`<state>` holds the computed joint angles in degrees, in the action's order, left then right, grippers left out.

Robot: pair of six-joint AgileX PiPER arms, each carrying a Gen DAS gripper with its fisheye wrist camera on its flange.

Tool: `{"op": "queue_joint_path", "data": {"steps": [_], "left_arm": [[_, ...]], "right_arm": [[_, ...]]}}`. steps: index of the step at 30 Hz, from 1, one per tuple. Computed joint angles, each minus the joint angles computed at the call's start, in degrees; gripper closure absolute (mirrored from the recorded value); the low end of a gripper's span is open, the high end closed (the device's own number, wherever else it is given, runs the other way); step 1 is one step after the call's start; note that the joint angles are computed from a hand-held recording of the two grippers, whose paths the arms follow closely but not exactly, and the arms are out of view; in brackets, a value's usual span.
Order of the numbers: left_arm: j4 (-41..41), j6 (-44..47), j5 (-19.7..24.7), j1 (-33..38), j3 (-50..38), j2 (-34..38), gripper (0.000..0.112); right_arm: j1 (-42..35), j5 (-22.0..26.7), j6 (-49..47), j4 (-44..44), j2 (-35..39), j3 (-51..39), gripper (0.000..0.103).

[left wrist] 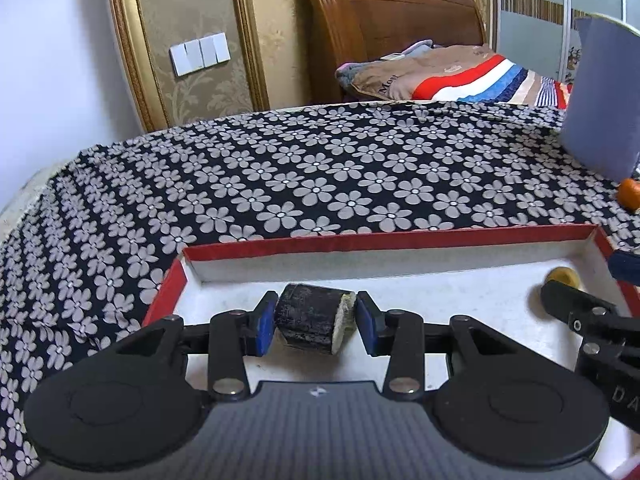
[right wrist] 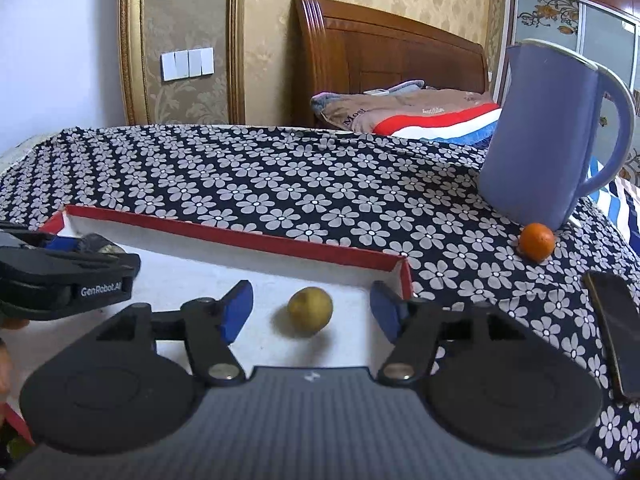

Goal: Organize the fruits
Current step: 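Open the left tool dropping the eggplant chunk while the right tool releases the kiwi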

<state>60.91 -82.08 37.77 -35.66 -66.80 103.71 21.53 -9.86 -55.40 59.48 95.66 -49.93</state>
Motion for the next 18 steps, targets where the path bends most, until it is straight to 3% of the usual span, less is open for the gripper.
{"op": "queue_joint_path", "data": {"steps": [3, 6, 8, 10, 13, 18], "left_arm": [[2.15, -2.37, 1.83, -1.18, 1.30, -1.30, 0.066], [3.58, -4.59, 2.44, -2.42, 4.78, -5.31, 0.066], [4.94, -7.65, 3.25, -3.73, 8.74, -9.87, 0.061], [5.89, -11.44, 4.30, -5.35, 13.54, -15.62, 0.049], [8.90, -17.84, 7.80, -9.77, 21.65, -25.27, 0.046], [9.59, -25.00, 19.32, -21.79, 32.59, -38.20, 0.037]], "right_arm": [[0.36, -1.06, 10.38, -9.38, -3.18, 2.89, 0.020], [2.65, -5.84, 11.86, -10.00, -8.03, 7.62, 0.002], [4.77, -9.40, 9.76, -6.19, -12.00, 11.19, 0.000], [6.90, -12.19, 7.93, -2.60, -16.51, 15.18, 0.000], [10.18, -13.65, 3.59, 5.22, -23.61, 20.63, 0.000], [12.47, -12.96, 19.38, -3.13, -34.04, 32.50, 0.000]]}}
